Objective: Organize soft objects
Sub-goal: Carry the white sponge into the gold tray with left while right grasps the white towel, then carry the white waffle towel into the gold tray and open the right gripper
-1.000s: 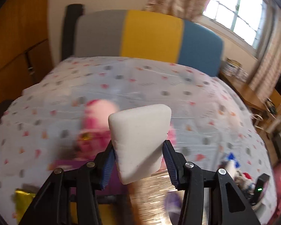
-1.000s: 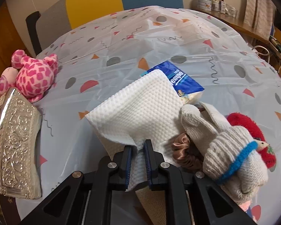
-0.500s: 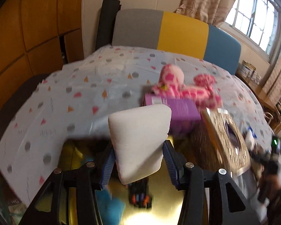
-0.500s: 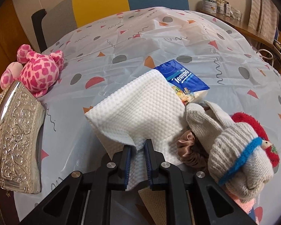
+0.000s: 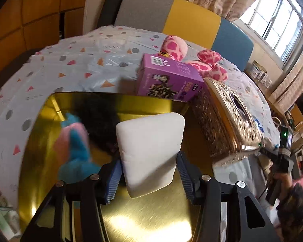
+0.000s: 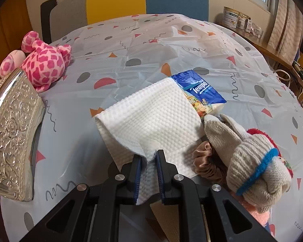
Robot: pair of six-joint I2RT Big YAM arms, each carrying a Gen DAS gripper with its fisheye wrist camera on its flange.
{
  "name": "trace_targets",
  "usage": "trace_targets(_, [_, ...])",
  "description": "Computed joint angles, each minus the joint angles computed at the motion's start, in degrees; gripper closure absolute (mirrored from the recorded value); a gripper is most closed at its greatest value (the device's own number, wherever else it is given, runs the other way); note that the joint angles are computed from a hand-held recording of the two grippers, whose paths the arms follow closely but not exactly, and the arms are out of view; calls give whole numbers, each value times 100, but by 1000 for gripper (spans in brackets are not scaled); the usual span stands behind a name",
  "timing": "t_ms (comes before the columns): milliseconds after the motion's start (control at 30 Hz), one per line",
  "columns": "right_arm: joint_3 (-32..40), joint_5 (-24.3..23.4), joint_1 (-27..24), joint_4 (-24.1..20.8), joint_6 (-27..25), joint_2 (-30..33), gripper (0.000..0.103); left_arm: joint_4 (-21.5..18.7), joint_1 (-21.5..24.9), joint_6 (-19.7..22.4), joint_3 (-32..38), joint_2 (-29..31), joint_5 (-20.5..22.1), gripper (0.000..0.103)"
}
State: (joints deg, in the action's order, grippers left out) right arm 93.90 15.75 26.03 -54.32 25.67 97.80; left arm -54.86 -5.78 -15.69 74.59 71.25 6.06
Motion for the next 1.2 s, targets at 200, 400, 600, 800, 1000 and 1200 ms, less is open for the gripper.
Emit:
trace_targets(200, [7, 39, 11, -7, -63, 9, 89, -41, -184, 61, 336, 435, -422, 14])
trace_targets(400, [83, 155, 41, -50, -66, 65, 90, 16, -265, 177, 45, 159, -1138, 9])
trace_targets(600, [177, -55, -23, -120, 211, 96, 93, 131, -501, 481, -510, -403, -1860, 9])
trace_targets(800, [415, -747, -124, -82, 807, 100, 94, 51, -483, 354, -703, -706, -1908, 8])
trace_targets(1000, [1062, -1057, -128, -135, 1178, 271, 95, 82, -453, 276, -777, -918, -2146, 4])
trace_targets(1200, [2160, -1071, 18, -457, 1084, 685, 95, 126, -350, 297, -877, -1149, -1990, 2])
